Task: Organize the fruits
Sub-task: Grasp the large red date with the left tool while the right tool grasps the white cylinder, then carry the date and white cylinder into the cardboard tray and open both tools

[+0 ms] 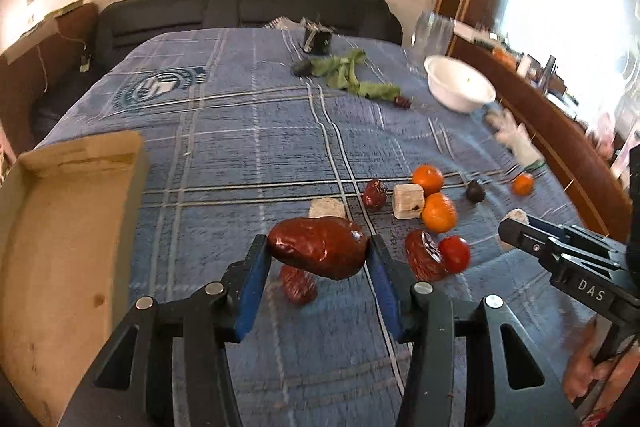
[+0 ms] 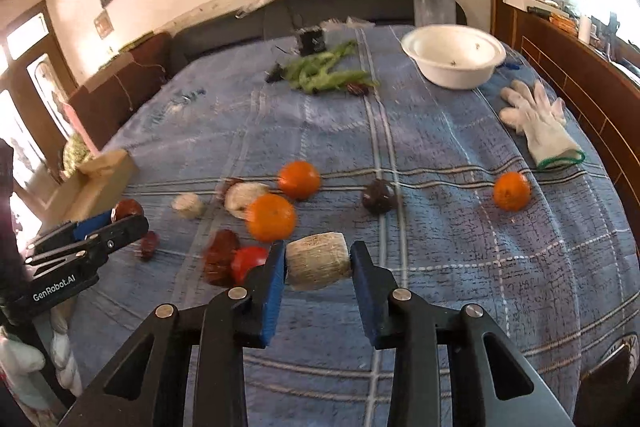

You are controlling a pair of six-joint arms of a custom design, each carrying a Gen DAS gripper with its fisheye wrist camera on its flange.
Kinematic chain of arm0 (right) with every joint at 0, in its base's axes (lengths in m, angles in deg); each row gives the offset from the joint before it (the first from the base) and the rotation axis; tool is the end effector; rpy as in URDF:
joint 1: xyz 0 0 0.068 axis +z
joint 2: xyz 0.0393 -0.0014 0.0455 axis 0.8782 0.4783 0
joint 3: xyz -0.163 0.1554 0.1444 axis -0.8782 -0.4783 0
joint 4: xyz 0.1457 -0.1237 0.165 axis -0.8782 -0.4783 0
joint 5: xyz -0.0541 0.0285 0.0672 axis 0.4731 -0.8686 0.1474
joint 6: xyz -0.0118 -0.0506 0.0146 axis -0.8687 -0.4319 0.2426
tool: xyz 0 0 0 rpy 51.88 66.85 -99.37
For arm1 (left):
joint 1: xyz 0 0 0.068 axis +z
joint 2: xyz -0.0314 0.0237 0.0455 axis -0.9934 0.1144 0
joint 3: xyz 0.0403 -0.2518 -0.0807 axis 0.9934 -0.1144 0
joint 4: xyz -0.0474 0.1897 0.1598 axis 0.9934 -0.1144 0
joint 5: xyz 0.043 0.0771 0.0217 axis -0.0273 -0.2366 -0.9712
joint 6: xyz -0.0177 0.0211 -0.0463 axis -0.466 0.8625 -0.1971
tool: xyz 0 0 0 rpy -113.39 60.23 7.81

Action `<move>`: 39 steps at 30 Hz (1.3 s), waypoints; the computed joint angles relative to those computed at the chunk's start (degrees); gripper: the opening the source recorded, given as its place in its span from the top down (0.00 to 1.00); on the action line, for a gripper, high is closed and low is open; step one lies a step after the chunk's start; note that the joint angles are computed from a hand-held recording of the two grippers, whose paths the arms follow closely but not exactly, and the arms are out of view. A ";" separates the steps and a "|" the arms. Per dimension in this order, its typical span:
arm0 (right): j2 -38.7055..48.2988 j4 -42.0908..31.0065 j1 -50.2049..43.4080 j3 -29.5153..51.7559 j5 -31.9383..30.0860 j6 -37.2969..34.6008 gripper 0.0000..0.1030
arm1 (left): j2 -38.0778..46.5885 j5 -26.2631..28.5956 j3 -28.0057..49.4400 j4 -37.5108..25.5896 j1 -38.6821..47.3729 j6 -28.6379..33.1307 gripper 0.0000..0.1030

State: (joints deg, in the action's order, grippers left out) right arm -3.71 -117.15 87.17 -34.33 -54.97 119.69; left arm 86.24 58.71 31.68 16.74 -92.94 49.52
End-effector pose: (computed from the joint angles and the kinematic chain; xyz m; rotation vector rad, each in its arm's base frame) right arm 0.0993 0.0337 0.2135 0.4423 2.3188 0.1069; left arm 0.2202 -0.0519 0.2134 0.6705 2.3271 -0.4919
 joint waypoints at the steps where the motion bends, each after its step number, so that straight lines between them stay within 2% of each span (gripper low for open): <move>1: 0.58 -1.50 4.89 1.48 2.97 3.12 0.66 | -1.18 1.70 0.34 -1.97 2.95 1.03 0.53; 4: 5.30 -3.13 17.24 5.41 9.54 10.56 0.66 | -2.33 5.18 1.61 -6.25 11.83 4.73 0.53; 8: 14.71 0.04 28.93 10.16 13.61 15.66 0.65 | -0.10 8.02 3.89 -8.77 24.99 10.35 0.53; 12: 26.83 10.47 33.18 14.71 10.97 12.97 0.65 | 5.33 8.95 7.22 -8.51 36.32 14.49 0.53; 16: 39.02 20.34 33.98 20.05 5.60 8.79 0.65 | 9.81 7.83 9.48 -6.79 42.55 16.32 0.53; 19: 48.34 24.97 34.72 25.35 3.07 5.82 0.65 | 12.25 6.05 10.05 -4.44 45.02 17.48 0.53; 22: 56.52 27.25 34.51 30.75 0.23 3.29 0.65 | 15.29 6.00 11.78 -4.75 47.22 18.93 0.53; 28: 68.48 28.66 33.33 38.33 -3.14 0.24 0.65 | 17.04 6.49 12.37 -4.08 49.24 19.83 0.53; 33: 73.16 28.86 32.81 40.75 -3.81 -0.19 0.65 | 17.52 7.41 13.24 -4.65 50.51 19.74 0.53; 39: 76.15 27.77 33.36 43.33 -1.27 -2.06 0.64 | 14.99 8.67 13.41 -5.26 53.48 20.59 0.51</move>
